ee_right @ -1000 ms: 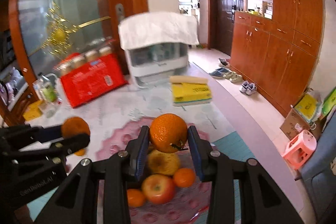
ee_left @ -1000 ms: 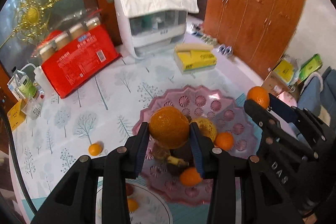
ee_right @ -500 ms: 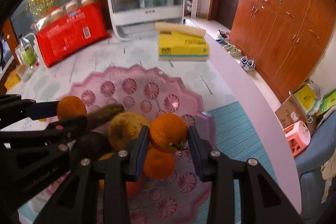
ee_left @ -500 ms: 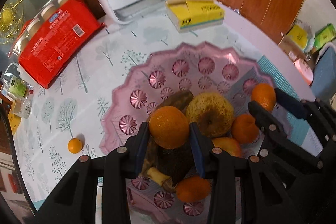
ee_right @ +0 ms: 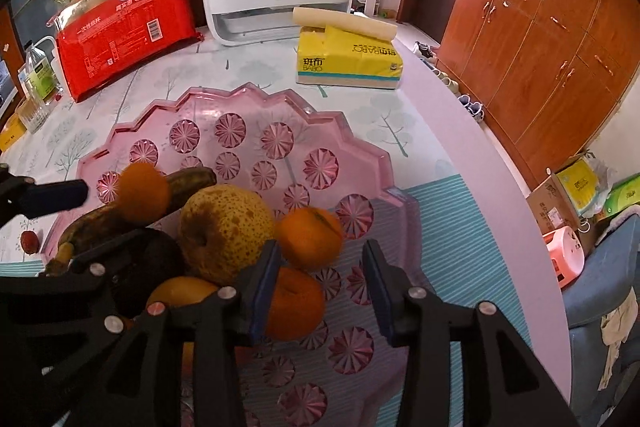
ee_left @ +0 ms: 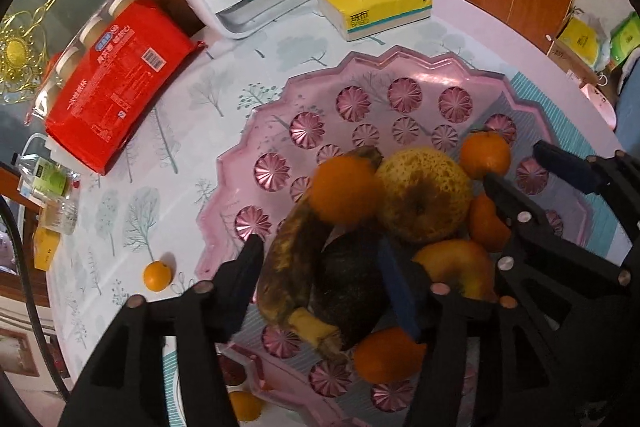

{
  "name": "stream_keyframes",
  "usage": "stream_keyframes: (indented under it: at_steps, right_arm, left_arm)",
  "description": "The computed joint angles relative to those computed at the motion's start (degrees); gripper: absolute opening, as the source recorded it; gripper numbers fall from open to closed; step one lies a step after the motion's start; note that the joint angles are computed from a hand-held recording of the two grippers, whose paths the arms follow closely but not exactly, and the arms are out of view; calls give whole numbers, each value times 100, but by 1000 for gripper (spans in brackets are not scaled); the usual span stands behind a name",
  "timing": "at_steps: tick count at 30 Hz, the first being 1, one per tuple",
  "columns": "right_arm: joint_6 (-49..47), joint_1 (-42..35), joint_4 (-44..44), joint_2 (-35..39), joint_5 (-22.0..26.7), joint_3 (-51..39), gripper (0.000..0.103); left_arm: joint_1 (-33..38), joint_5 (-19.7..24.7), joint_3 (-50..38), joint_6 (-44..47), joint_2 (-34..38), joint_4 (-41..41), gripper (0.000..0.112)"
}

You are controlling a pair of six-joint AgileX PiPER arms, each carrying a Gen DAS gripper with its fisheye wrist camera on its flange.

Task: Organize fruits
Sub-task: 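Lower both oranges into the pink bowl and open both tools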

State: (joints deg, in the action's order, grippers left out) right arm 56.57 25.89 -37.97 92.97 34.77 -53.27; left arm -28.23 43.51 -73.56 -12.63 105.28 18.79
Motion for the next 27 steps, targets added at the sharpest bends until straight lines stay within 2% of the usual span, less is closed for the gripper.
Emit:
stream_keyframes:
  at_steps: [3, 5, 18, 27]
  right_arm:
    - [139, 44, -119, -44, 76, 22, 48]
    - [193, 49, -150, -123, 70, 59, 50]
    - [620, 329, -458, -553, 329, 226, 52]
    - [837, 622, -542, -862, 599, 375, 52]
  left_arm:
    - [68, -44, 95, 22, -109, -35, 75]
    - [100, -89, 192, 33, -220, -56, 78]
    - [42, -88, 595, -87, -809, -125, 78]
    - [77, 172, 754, -27, -1048, -400, 78]
